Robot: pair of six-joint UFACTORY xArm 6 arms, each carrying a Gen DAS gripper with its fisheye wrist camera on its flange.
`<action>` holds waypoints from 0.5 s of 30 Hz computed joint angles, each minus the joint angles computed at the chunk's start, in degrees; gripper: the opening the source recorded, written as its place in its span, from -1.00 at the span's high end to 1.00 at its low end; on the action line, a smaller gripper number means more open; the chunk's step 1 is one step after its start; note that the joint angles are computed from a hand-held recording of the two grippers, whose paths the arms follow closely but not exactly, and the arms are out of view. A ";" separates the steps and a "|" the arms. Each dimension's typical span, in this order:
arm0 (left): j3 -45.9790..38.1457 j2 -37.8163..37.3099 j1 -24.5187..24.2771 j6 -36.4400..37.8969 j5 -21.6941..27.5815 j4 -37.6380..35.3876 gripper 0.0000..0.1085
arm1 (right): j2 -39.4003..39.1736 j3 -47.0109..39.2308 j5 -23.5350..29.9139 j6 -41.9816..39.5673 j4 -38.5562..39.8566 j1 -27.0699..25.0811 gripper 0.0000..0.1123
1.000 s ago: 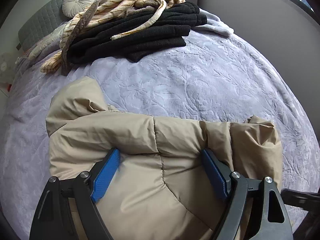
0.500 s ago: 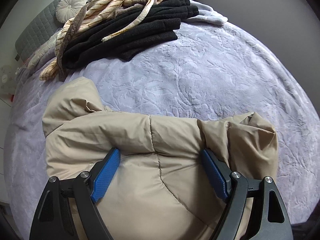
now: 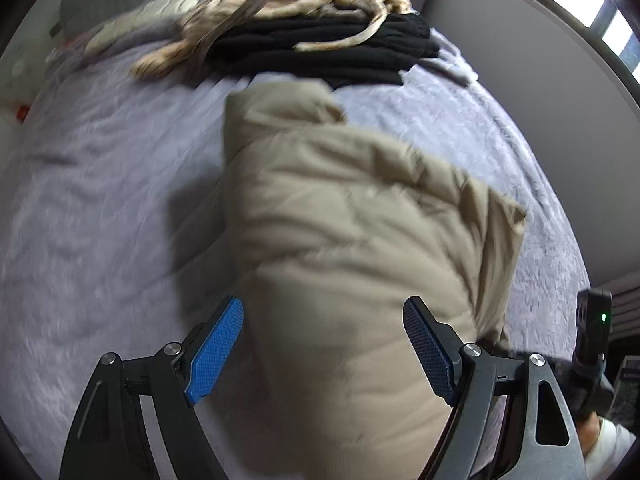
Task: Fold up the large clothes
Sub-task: 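Release the jacket and open both tools beside the folded bundle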
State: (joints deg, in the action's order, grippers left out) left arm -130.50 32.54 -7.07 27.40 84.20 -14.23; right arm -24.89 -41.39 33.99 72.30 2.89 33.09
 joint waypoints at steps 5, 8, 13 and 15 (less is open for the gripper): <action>5.70 -2.23 2.73 0.15 0.40 0.73 -0.53 | -0.69 0.28 0.53 1.53 1.87 -0.42 1.00; 5.91 -1.60 3.68 0.35 1.66 0.39 -0.53 | -1.77 -1.26 3.61 3.72 2.24 -0.35 1.00; 3.42 0.05 4.87 0.17 3.66 -0.38 -0.53 | 0.15 -9.34 13.93 3.79 -1.32 0.53 0.93; 0.35 1.92 5.19 -0.27 5.23 -0.54 -0.53 | 1.01 -11.97 16.49 3.18 -2.44 0.70 0.84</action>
State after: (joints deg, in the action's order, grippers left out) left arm -130.15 34.46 -1.88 27.12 89.43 -14.77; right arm -23.88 -53.35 50.48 75.48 0.45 33.79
